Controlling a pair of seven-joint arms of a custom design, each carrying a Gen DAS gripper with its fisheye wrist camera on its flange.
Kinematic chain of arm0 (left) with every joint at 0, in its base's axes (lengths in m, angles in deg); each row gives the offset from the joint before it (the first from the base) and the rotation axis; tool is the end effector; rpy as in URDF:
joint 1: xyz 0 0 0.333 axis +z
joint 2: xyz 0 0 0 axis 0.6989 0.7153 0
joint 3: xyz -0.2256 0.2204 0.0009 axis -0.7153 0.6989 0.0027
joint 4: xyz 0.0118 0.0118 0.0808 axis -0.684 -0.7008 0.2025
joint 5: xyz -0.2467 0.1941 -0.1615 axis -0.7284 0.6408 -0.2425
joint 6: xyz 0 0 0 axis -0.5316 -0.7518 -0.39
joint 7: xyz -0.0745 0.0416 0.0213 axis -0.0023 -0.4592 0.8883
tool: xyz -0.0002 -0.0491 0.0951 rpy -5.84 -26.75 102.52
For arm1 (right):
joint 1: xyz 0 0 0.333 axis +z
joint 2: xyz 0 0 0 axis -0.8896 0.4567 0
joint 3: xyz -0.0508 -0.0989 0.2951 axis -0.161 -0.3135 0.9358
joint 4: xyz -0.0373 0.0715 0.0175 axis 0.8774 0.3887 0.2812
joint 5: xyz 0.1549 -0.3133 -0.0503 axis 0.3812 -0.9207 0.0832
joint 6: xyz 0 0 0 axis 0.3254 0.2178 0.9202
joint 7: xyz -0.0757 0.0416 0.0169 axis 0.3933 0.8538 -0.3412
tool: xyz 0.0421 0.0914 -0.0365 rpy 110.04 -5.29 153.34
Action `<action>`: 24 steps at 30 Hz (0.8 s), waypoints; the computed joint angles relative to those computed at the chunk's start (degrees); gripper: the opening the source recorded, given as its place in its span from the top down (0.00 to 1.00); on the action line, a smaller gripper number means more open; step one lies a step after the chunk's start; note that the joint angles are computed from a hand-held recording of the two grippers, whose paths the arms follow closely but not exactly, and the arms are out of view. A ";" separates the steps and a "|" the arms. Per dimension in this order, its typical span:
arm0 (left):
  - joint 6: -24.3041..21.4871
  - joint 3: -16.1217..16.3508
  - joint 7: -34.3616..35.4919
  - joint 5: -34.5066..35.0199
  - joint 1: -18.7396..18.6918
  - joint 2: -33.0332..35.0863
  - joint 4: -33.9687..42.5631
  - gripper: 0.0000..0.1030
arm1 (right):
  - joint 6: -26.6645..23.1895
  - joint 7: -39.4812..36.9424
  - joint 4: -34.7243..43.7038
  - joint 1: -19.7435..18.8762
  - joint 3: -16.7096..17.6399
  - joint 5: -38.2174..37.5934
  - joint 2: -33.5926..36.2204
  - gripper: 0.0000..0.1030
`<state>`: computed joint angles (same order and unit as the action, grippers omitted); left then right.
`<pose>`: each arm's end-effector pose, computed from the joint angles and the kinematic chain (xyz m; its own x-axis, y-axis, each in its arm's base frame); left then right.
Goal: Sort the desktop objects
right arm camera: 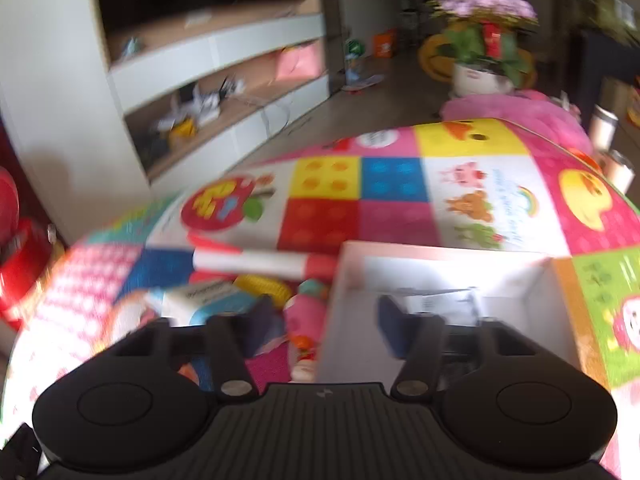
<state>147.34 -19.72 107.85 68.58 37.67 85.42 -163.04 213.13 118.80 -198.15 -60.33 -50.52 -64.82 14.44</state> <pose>0.4128 -0.1805 0.4402 -0.4576 -0.8835 0.1002 -0.4897 0.1564 -0.8578 0.5210 0.0590 0.5419 -0.0731 -0.9950 -0.0676 -0.6958 0.0994 -0.7113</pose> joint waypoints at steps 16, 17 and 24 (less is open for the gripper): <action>0.26 1.88 -14.93 13.06 2.33 1.53 2.91 0.00 | -17.40 13.83 14.29 12.21 -5.04 -31.71 13.35 0.72; 0.27 1.88 -15.21 13.28 2.40 1.55 2.98 0.00 | -16.39 13.42 12.56 11.90 -4.80 -30.80 11.83 0.72; -0.08 1.53 -14.92 13.09 2.50 1.25 2.89 0.00 | -6.77 -15.83 -5.86 14.99 -7.80 11.75 -6.45 0.71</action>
<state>147.26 -18.18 92.93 81.68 40.17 86.67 -160.16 206.36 102.98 -204.01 -45.34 -58.32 -53.07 7.99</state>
